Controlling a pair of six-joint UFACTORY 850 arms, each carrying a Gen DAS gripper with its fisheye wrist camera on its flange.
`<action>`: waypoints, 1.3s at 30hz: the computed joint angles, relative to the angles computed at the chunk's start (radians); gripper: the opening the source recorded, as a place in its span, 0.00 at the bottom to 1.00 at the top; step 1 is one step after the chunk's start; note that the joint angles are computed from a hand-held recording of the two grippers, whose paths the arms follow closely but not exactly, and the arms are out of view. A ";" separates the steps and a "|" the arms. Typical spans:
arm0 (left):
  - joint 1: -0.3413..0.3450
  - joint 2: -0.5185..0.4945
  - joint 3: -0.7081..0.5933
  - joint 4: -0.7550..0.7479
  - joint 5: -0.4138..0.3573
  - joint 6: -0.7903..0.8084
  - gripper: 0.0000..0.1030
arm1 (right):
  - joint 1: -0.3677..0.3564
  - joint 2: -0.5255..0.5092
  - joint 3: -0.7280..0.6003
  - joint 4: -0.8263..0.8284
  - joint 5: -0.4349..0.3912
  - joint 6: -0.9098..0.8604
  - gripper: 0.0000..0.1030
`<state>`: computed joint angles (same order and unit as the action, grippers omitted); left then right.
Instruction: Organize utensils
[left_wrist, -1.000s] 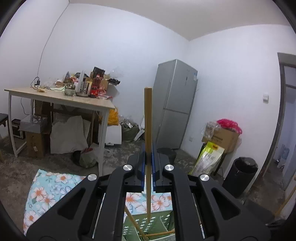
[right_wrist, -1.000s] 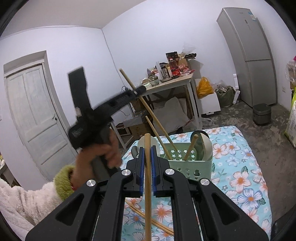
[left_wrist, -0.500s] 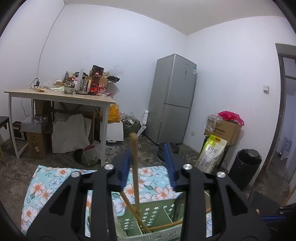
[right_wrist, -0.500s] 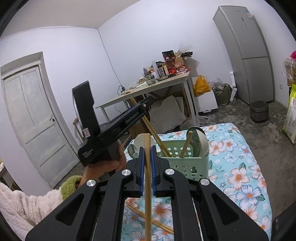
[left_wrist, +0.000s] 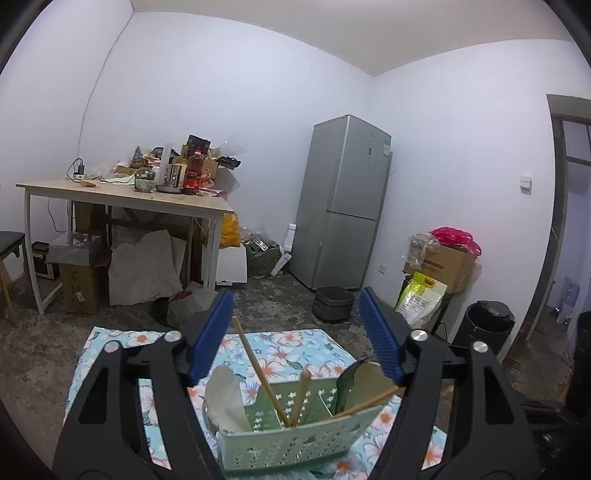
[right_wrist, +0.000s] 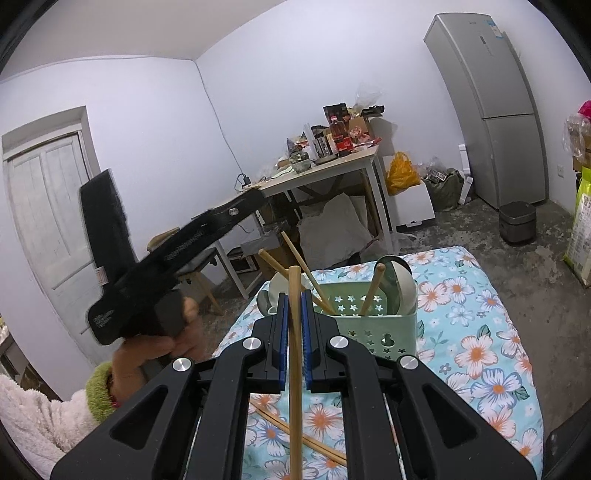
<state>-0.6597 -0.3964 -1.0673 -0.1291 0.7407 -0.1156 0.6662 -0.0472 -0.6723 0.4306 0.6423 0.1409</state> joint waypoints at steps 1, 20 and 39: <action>0.001 0.012 0.011 0.011 -0.008 -0.007 0.69 | -0.001 0.000 0.000 0.000 0.001 0.000 0.07; 0.040 0.145 0.258 0.018 -0.099 -0.051 0.81 | -0.092 -0.088 -0.129 -0.002 0.160 -0.053 0.07; 0.109 0.182 0.326 0.019 -0.069 -0.111 0.81 | -0.067 -0.415 -0.506 0.367 0.416 -0.292 0.07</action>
